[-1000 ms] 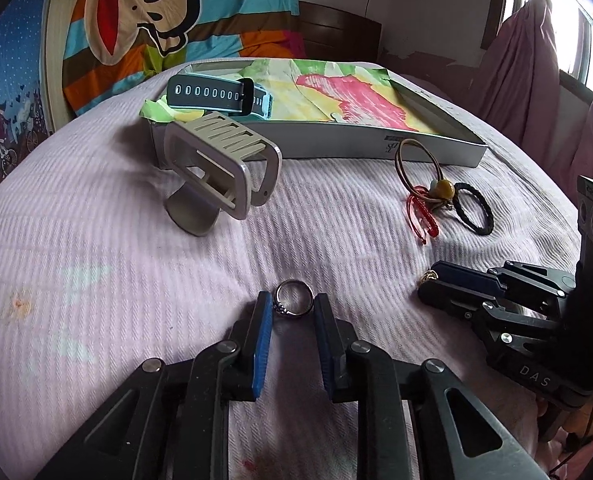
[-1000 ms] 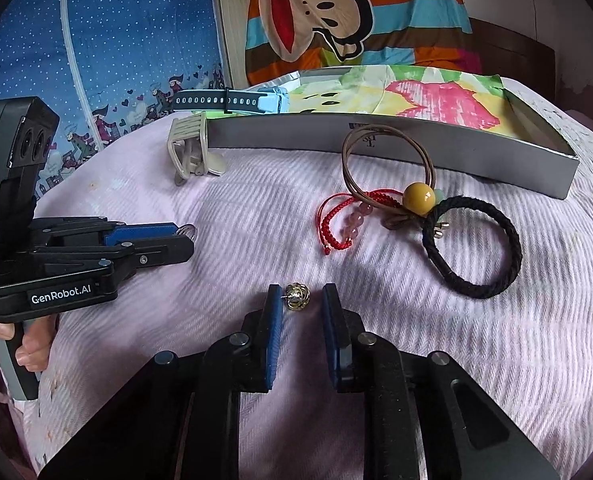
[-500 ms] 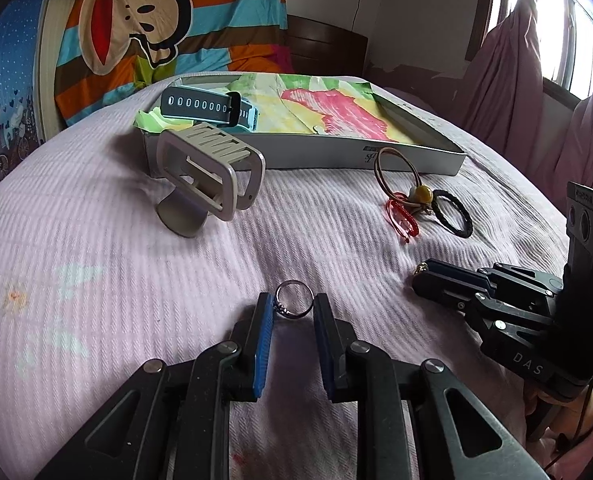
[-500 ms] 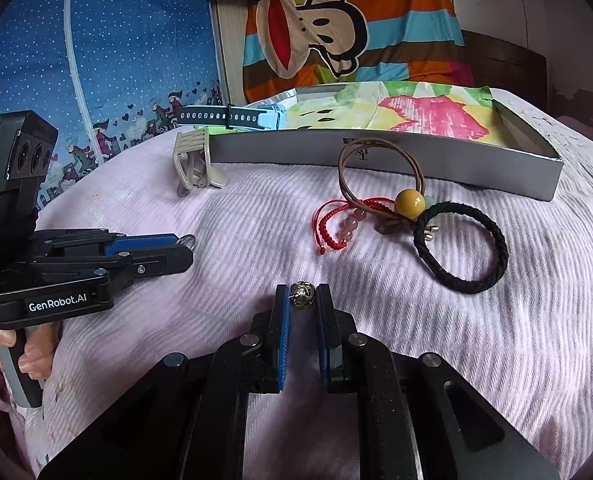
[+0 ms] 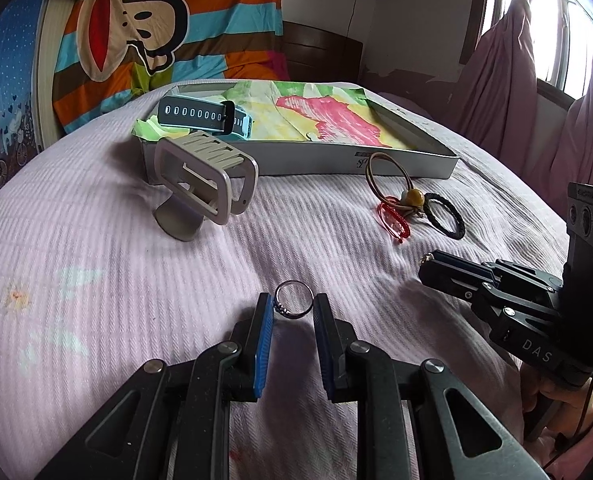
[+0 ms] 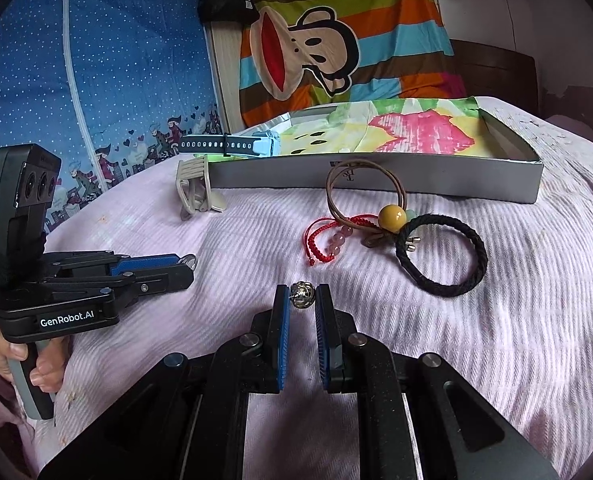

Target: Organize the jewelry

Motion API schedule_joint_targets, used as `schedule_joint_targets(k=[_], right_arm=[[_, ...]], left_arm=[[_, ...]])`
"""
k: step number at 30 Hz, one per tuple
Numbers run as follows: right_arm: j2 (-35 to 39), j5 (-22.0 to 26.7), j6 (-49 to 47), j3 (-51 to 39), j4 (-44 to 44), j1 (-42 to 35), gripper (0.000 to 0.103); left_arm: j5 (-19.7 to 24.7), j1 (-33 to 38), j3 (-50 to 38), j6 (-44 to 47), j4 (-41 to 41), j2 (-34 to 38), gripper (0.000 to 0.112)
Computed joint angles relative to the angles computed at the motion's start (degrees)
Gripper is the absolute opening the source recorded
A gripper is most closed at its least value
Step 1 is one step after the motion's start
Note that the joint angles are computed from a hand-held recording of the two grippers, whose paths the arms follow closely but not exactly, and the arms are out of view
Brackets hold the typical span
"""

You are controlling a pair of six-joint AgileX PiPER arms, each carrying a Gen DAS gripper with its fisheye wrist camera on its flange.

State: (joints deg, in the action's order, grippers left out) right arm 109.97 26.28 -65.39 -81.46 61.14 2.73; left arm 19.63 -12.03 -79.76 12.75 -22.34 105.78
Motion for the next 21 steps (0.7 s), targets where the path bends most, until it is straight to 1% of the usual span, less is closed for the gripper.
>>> schedule_joint_targets(k=[5, 10, 14, 17, 19, 21], right_arm=[[0.6, 2.1, 0.1, -1.2, 0.0, -0.4, 0.011], [1.3, 5.8, 0.9, -3.3, 1.7, -2.3, 0.011], [1.6, 7.4, 2.0, -4.8, 2.8, -3.6, 0.011], [1.9, 7.0, 2.6, -6.9, 2.9, -4.1, 0.011], [3.1, 6.6, 6.0, -10.5, 0.3, -4.0, 0.011], [5.0, 7.0, 10.5, -15.2, -3.0, -4.1, 0.011]], left_arm=[[2.6, 0.4, -2.5, 4.1, -4.2, 0.4, 0.018], [3.9, -0.1, -5.8, 3.3, -3.2, 1.3, 0.018], [4.0, -0.5, -8.0, 2.6, -2.8, 1.5, 0.018], [3.6, -1.3, -11.3, -2.6, 2.2, 2.4, 0.018], [4.2, -1.2, -14.3, -3.9, 2.0, 3.7, 0.018], [5.2, -1.2, -18.0, -6.7, 3.5, 5.4, 0.018]])
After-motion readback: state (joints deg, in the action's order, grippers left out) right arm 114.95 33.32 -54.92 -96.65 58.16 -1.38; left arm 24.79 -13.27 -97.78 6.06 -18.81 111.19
